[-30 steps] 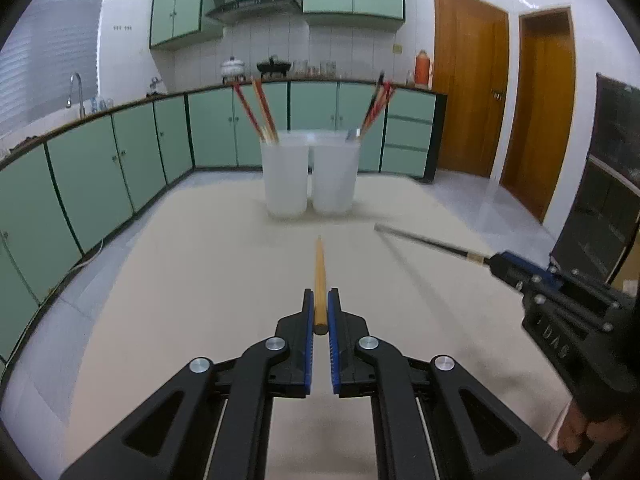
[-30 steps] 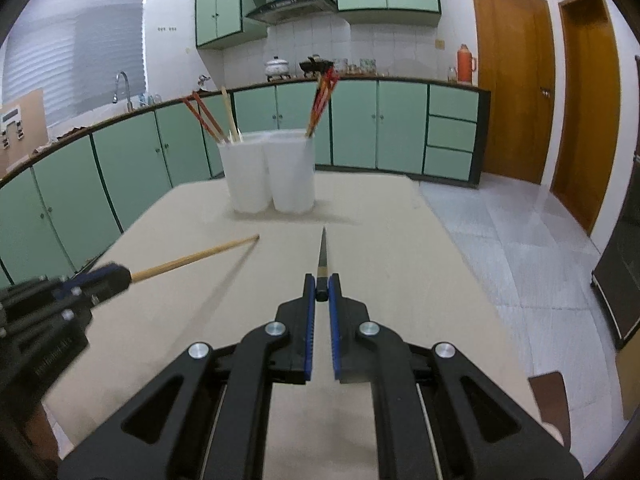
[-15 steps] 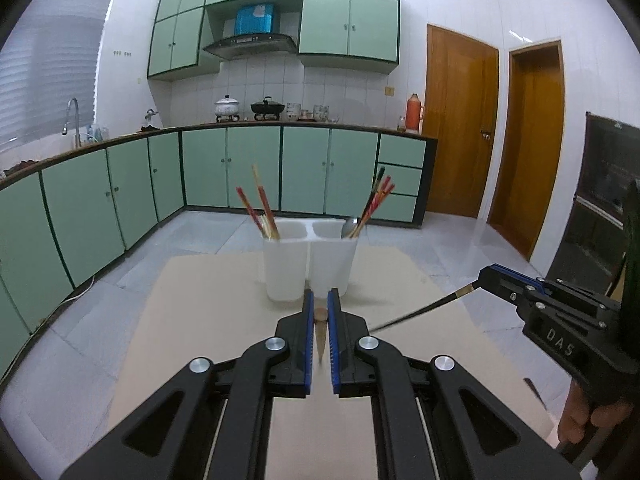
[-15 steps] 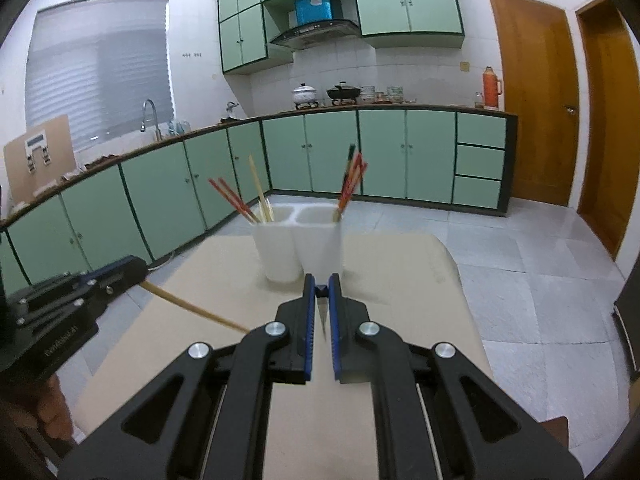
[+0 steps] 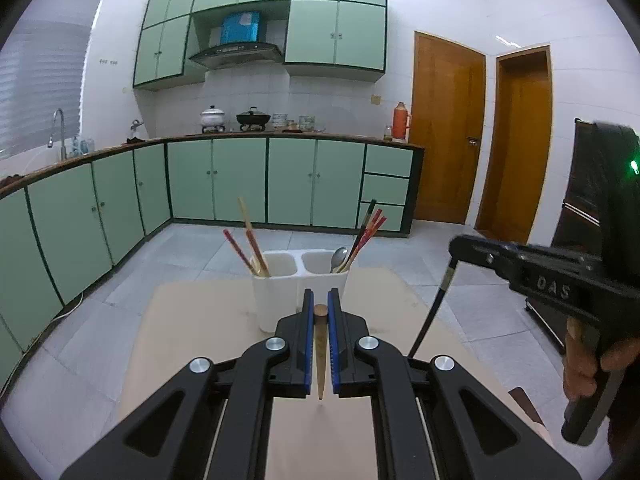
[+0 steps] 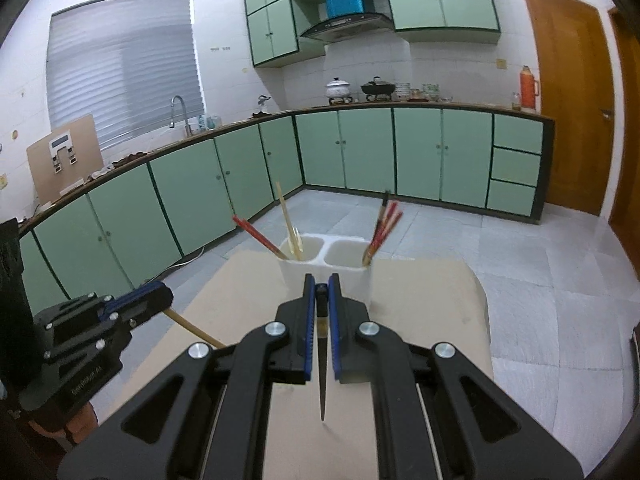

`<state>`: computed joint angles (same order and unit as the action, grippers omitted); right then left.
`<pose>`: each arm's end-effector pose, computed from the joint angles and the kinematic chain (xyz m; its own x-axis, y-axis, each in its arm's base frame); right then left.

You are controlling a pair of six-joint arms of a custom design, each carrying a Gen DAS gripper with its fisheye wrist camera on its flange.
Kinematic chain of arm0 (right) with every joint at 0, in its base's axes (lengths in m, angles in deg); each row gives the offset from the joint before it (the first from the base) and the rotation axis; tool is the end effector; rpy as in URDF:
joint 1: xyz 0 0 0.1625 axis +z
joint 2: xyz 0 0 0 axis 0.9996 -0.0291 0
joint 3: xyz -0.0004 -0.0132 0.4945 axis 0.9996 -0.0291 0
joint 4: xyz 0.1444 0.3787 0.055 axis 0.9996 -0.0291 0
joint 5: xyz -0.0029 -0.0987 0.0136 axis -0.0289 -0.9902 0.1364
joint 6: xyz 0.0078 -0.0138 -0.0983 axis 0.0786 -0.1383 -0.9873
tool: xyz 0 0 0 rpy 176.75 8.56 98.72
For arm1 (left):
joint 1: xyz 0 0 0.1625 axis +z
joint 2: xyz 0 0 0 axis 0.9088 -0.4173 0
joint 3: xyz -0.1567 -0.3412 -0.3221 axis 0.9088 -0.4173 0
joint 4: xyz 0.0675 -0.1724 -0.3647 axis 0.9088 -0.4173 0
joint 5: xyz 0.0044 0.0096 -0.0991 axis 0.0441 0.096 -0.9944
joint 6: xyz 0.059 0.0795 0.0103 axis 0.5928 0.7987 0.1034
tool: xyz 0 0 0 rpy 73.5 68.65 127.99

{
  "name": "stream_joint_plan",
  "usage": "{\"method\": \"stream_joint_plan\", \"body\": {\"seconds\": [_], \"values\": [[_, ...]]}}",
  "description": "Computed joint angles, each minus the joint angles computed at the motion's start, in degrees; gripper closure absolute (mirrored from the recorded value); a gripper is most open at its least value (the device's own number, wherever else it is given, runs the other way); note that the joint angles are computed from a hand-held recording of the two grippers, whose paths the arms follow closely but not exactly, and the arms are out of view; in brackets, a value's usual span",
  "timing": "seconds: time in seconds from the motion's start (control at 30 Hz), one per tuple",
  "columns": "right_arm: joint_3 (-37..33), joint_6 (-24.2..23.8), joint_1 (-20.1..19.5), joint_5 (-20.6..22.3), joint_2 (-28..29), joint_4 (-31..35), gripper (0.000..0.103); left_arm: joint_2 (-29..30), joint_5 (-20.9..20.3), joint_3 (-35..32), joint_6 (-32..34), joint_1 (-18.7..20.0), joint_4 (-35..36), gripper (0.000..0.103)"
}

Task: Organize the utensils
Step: 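Carry both chopsticks up to the white holder and lower them inside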

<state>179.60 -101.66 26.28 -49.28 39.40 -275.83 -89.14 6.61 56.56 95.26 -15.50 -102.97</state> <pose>0.3466 -0.6043 0.3124 -0.7792 0.1138 0.6164 -0.5064 0.4653 -0.7260 -0.3703 -0.6942 0.2854 -0.5706 0.6615 -0.4866 0.8080 0.3462 -0.4768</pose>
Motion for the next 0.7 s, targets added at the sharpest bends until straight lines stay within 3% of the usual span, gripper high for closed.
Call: {"method": "stream_joint_plan", "body": {"seconds": [0.33, 0.7], "values": [[-9.96, -5.31, 0.45, 2.58, 0.85, 2.08, 0.097, 2.68, -1.97, -6.27, 2.92, -0.78, -2.2, 0.096], [-25.37, -11.01, -1.44, 4.98, 4.98, 5.68, 0.097, 11.49, -3.47, -23.32, 5.28, -0.9, -2.82, 0.096]]}}
